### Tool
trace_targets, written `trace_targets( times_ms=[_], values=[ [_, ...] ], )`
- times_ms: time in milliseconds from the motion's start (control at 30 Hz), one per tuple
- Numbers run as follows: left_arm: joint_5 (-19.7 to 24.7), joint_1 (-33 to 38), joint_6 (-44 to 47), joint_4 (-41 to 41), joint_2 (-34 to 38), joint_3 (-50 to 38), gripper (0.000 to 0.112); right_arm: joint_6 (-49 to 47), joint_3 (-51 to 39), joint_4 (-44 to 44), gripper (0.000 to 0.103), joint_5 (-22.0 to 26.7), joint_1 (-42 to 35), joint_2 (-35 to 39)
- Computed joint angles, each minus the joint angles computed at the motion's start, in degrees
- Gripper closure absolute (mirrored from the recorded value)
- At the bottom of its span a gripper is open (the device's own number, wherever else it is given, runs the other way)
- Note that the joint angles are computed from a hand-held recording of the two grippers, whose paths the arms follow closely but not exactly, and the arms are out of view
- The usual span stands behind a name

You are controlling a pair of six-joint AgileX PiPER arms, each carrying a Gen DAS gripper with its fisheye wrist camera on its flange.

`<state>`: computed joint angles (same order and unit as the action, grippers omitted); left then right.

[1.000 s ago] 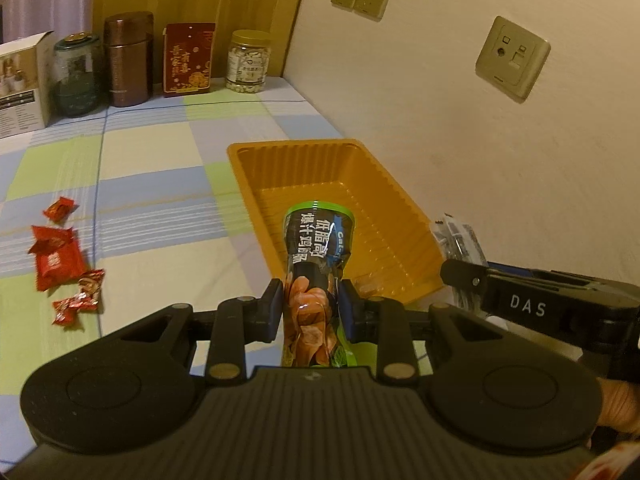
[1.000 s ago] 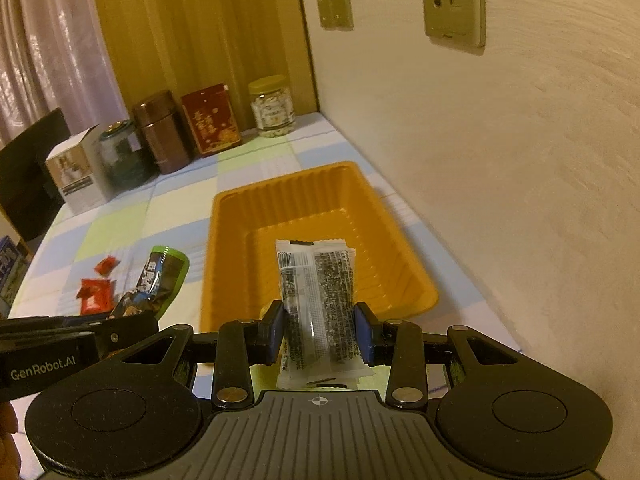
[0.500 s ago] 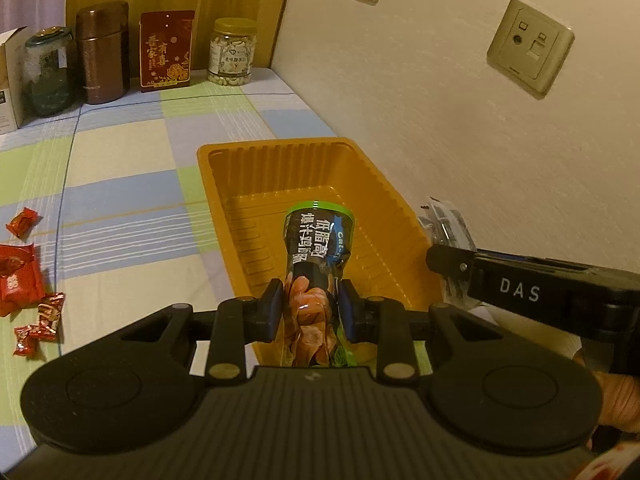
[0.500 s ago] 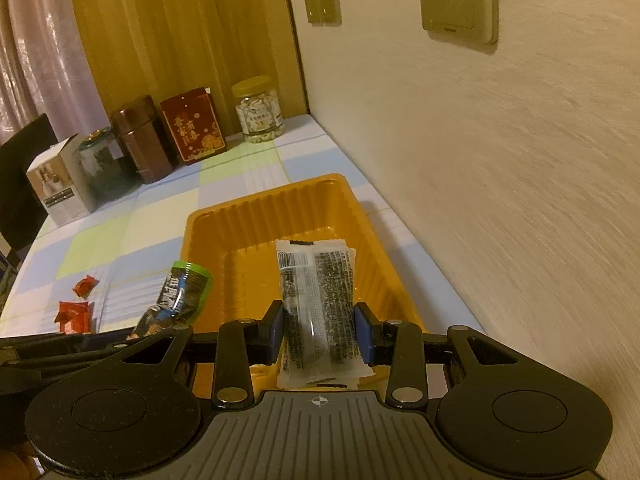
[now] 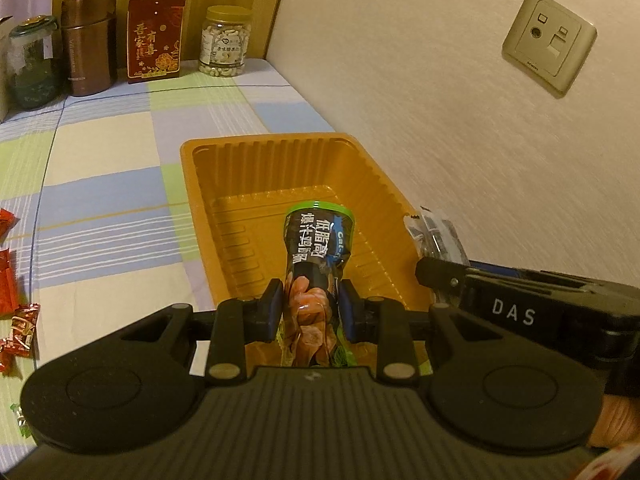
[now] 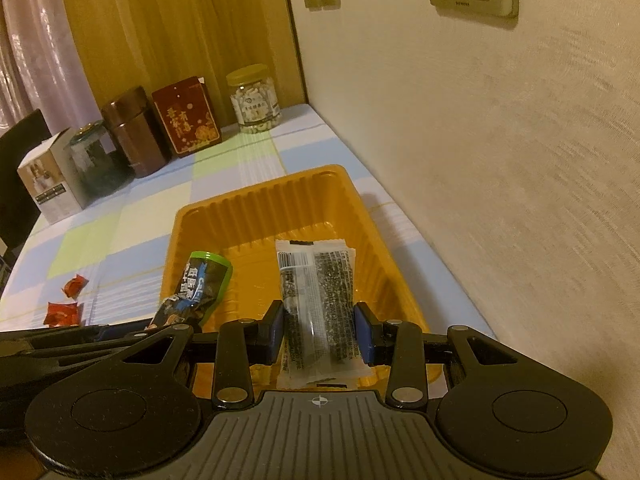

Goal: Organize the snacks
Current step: 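Open both grippers to drop the tube and seaweed pack into the tray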

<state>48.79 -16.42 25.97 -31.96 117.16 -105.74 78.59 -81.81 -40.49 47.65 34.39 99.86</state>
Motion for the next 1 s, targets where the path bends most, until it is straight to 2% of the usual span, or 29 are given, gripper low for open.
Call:
trace_targets(
  times_ms=[200, 667, 833, 900, 967, 1000],
  values=[
    [-0.2, 0.2, 1.5, -1.3, 1.1, -0.6, 0.084, 0.0, 0.2, 0.5, 0.066, -0.5, -0.5, 0.1],
    [-2.6, 4.4, 3.3, -2.7, -4.5, 7.8, 0.080, -0.5, -0.4, 1.0, 0.066, -2.5, -0.8, 0.2],
    [-3.2, 5.0, 3.7, -2.8, -5.3, 9.2, 0.080, -0.4, -0.6, 0.8, 0.066, -5.2, -1.2, 0.6],
    [-3.4, 5.3, 3.9, -2.9, -5.6, 9.6, 0.080, -0.1, -0.2, 1.1, 0.062, -7.0, -1.7, 0.7],
    [-3.7, 5.6, 4.3, -3.0, -5.8, 10.1, 0.080, 3.0, 0.9, -0.9, 0.048, -8.5, -1.8, 0.3],
    [-4.0, 5.7, 4.5, -2.8, -6.1, 10.5, 0.080, 4.4, 1.4, -1.8, 0.046, -8.8, -1.7, -0.1]
  ],
)
